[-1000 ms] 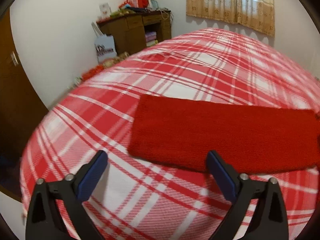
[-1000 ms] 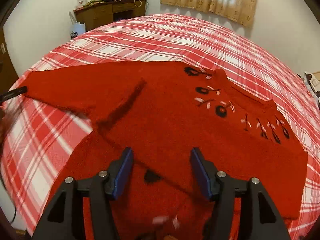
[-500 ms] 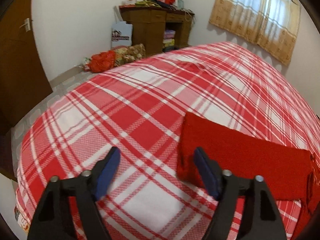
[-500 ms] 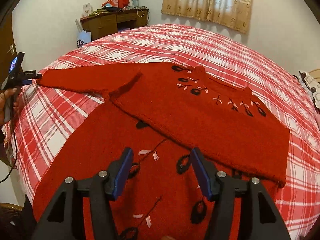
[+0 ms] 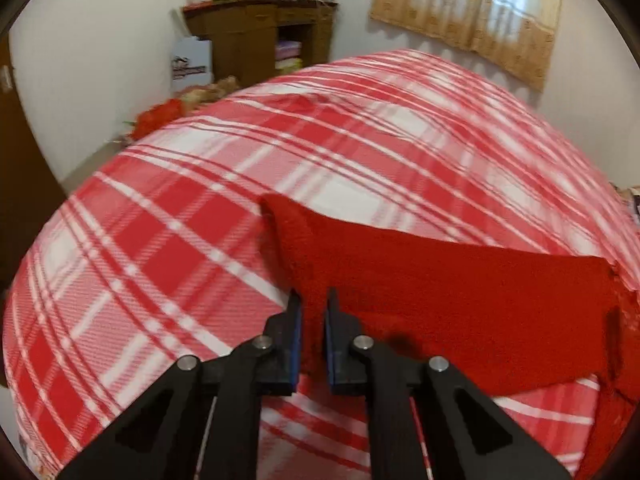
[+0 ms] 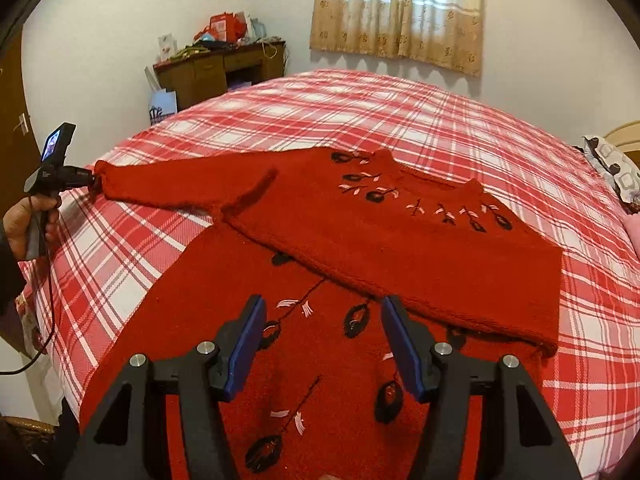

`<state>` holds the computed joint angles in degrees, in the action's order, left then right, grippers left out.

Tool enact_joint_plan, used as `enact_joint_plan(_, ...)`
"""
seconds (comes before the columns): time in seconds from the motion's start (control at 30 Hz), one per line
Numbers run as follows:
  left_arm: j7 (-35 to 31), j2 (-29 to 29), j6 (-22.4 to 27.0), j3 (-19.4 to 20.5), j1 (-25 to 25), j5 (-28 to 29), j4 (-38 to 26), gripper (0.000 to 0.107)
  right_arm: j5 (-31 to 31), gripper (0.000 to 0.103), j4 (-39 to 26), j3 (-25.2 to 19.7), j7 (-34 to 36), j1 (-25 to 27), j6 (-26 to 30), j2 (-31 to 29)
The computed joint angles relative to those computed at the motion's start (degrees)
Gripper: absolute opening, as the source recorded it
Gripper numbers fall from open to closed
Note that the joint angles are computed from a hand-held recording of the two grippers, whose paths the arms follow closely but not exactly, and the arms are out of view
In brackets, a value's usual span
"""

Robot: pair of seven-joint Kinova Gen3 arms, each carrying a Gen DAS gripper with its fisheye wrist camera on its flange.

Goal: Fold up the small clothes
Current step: 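Grasp the cuff of the other sleeve with the left tool, then lift the sleeve with the left tool and fold it across the body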

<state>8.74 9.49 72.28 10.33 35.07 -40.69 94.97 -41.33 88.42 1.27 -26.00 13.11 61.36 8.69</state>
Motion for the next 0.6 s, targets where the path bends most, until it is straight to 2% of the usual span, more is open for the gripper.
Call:
enact_joint_plan(0.37, -2.1, -0.3, 4.4, 1.7, 2.9, -4.9, -6.6, 0.010, -3.6, 0.061, 0.2, 2.0, 2.4, 3.8, 3.5, -1.0)
enact_joint_plan(0.6, -4.2, 1.3, 4.2, 1.5, 5.3, -7.0, -11.5, 0.010, -4.8, 0.061, 0.3, 3.5, 4.1, 5.8, 5.4, -1.5)
